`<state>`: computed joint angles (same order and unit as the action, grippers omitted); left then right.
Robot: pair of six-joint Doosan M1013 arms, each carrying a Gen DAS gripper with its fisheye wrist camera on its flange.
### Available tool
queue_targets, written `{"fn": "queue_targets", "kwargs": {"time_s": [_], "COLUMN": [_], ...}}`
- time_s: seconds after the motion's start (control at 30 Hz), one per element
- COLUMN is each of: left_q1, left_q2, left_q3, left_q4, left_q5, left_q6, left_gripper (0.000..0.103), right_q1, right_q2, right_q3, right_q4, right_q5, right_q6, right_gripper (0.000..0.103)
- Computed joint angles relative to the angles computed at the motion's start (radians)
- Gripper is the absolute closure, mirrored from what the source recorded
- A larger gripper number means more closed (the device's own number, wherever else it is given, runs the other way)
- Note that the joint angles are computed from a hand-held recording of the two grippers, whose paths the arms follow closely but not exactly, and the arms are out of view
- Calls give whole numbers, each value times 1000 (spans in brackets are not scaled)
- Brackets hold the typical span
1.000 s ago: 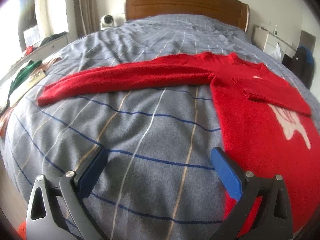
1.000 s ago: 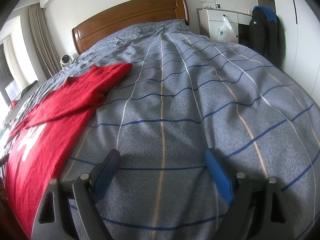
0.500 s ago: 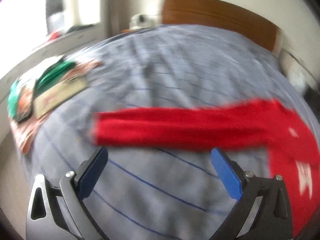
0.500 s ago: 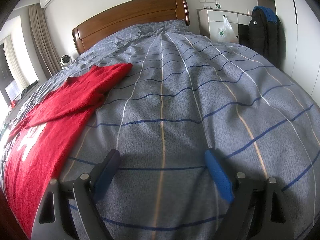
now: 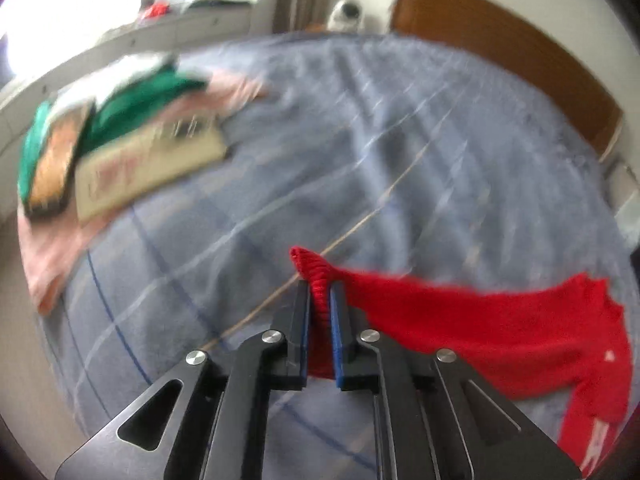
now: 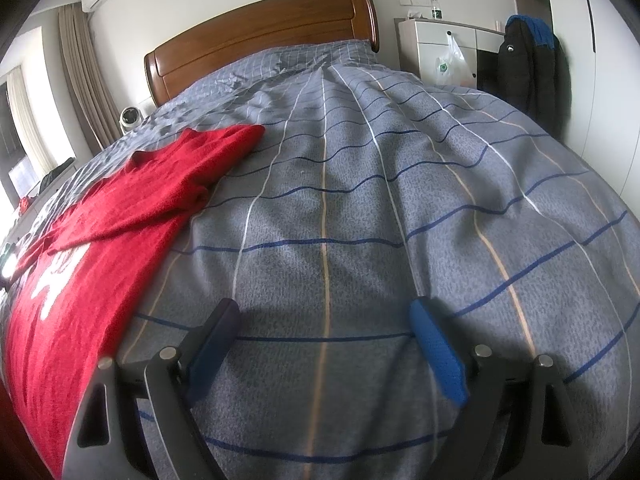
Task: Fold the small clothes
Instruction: 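Grasp the other sleeve cuff with the left gripper, then fold the held sleeve across the body and open the left gripper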
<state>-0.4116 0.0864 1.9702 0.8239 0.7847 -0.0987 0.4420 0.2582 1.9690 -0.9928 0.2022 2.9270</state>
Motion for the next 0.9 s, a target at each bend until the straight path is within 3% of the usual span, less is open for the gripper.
{"fn": "queue_targets", "kwargs": {"time_s": [0.17,0.3,0.47,0.6,0.67,0.7,0.73,0.83,0.9], "left_q1": [-97,-185,-269,-309,-318,-324,-333,-357,-370], "left_q2": [5,64,196,293,339,360,374,354,319], "left_q3": [-125,-266,-436,-511,-543,-555,-561,-494,-428], "left_q4": [126,168,87,-28,-200,-278,-331,-378,-334], "left_q5": [-3,-75,-173,-231,-247,-227,-194,-207,-214], "left_q6": [96,224,401,524,688,763,813,887,871], "left_gripper": [96,96,96,94,84,69,63,53,36], "right_q1": [-1,-2,0,0,-1,-1,-1,-1,-1], "right_q2": [0,0,1,1,1,1,1,0,0], "right_q3": [4,6,7,6,7,7,7,7,8], "right_q4": [-45,-80,-89,-88,-89,-89,-89,-89,-103], "right_q5": [-11,-16,-15,-15,-16,-16,-16,-16,-18], "right_q6": [46,81,92,90,91,91,91,91,106], "right_gripper": [16,16,16,16,16,16,16,16,16]}}
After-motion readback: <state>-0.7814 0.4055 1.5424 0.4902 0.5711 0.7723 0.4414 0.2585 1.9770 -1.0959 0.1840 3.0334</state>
